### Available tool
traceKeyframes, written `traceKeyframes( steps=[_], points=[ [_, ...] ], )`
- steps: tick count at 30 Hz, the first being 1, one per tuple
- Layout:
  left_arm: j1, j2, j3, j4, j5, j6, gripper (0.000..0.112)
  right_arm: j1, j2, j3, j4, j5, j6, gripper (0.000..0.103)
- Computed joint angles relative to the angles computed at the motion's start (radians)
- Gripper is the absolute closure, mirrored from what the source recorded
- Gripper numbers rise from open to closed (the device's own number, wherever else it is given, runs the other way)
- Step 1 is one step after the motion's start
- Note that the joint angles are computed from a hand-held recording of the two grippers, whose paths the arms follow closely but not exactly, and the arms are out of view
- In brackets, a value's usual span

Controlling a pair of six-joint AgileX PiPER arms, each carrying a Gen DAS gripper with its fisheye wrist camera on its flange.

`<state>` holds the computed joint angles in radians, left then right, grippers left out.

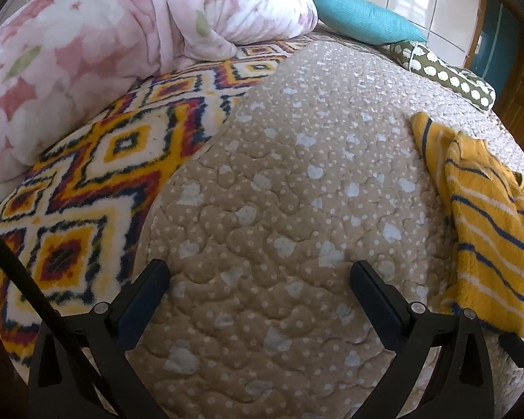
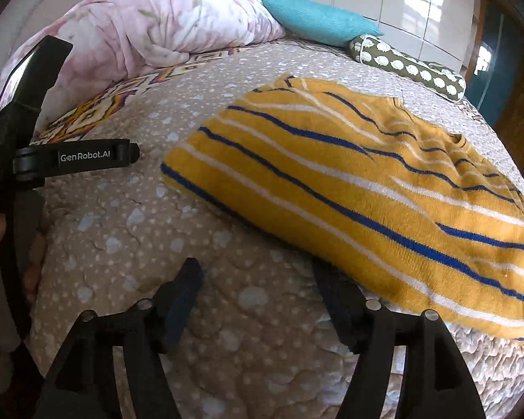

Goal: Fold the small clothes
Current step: 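Lower the right gripper to the sweater edge and grasp it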

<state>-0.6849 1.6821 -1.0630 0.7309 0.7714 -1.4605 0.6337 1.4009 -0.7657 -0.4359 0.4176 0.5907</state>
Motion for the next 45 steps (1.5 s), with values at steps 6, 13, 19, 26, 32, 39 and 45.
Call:
traceKeyframes(
  steps=[6,13,19,26,32,39,45],
  points=[
    [-0.001,0.041,-0.055,-0.029,0.051,0.069,0.009,0.0,0.008,-0.01,0.05,0.007,-0.035,0.023],
    [-0.023,-0.029,0.023,0.066,0.0,-0.047,0.009,0.026,0.014,-0.005,-0.024,0.009,0.037,0.021],
    [-0.119,-0.1,0.092,0.289,0.053,-0.308,0.009,0.056,-0.004,0.038,-0.177,-0.019,0.208,0.021],
    [-0.22,-0.174,0.171,0.496,0.128,-0.574,0.009,0.043,-0.016,0.056,-0.175,-0.049,0.209,0.02],
    [-0.182,-0.171,0.149,0.436,0.057,-0.475,0.009,0.04,-0.018,0.059,-0.178,-0.054,0.211,0.02],
    [-0.089,-0.184,0.176,0.323,-0.075,-0.43,0.009,0.056,-0.02,0.058,-0.227,-0.034,0.262,0.02],
    [-0.062,-0.203,0.2,0.318,-0.106,-0.446,0.009,0.192,-0.002,0.031,-0.478,0.151,0.523,0.018]
  ],
)
